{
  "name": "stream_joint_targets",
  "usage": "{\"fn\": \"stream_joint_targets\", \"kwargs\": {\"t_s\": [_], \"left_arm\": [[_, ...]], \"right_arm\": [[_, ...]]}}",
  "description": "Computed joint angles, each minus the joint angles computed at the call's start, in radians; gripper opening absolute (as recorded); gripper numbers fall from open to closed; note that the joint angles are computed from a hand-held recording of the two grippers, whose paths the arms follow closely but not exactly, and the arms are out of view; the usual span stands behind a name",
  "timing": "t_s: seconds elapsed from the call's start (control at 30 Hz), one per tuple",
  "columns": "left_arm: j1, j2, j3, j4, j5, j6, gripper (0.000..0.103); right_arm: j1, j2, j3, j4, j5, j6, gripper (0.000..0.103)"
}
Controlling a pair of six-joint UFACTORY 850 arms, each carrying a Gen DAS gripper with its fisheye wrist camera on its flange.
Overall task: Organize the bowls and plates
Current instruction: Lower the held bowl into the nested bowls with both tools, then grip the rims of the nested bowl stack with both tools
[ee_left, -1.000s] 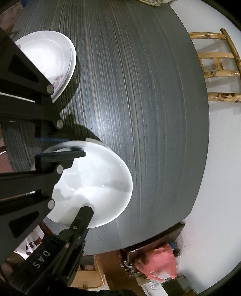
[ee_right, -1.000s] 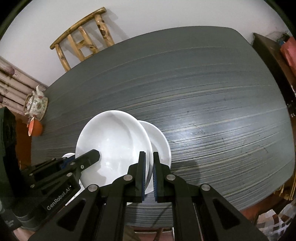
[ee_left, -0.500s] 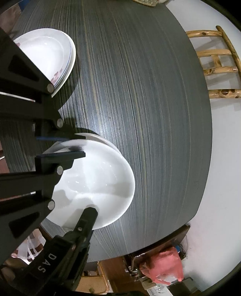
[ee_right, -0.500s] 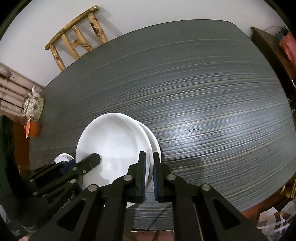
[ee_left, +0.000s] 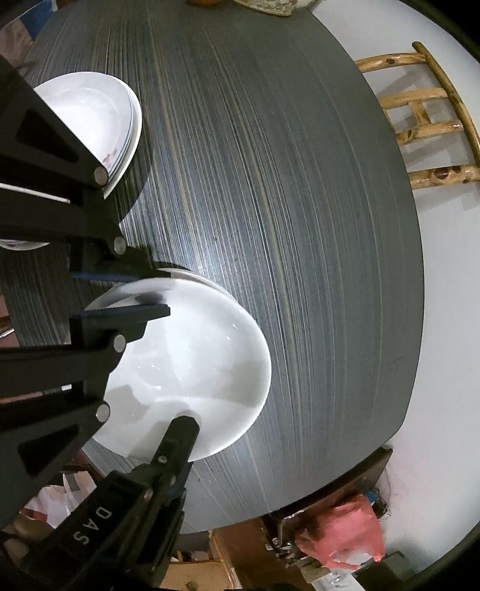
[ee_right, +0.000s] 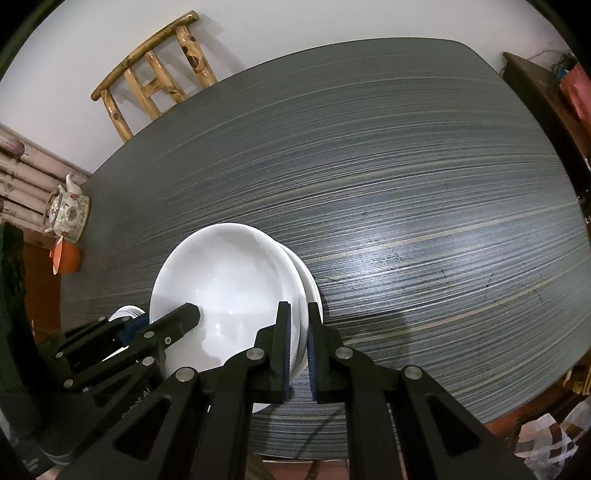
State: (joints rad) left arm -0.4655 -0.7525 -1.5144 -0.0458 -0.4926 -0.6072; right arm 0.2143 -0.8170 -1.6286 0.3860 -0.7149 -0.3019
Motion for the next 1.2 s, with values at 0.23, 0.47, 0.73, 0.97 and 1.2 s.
{"fn": "stream_joint_targets", "kwargs": {"t_s": [0.23,0.47,0.73,0.97,1.2], "left_arm": [[0.003,0.004,0.008,0.018,0.005,-0.021,0.012],[0.008,0.022,0.043,0.009,0.035,-0.021,0.012],[0.035,0.08,0.129,-0.1,0.106,0.066,0.012],[0.06,0.108,0.179,-0.242,0.141,0.179,0.015],[0.083,0.145,0.245,-0.471,0.201,0.346,0.038]], "right_arm": [[0.006,0.006,0.007,-0.018,0.011,0.018,0.011],[0.011,0.016,0.016,-0.032,0.023,0.036,0.011],[0.012,0.029,0.03,-0.05,0.041,0.056,0.025],[0.003,0.04,0.055,-0.036,0.044,0.05,0.026],[-0.005,0.056,0.089,-0.01,0.057,0.034,0.033]]}}
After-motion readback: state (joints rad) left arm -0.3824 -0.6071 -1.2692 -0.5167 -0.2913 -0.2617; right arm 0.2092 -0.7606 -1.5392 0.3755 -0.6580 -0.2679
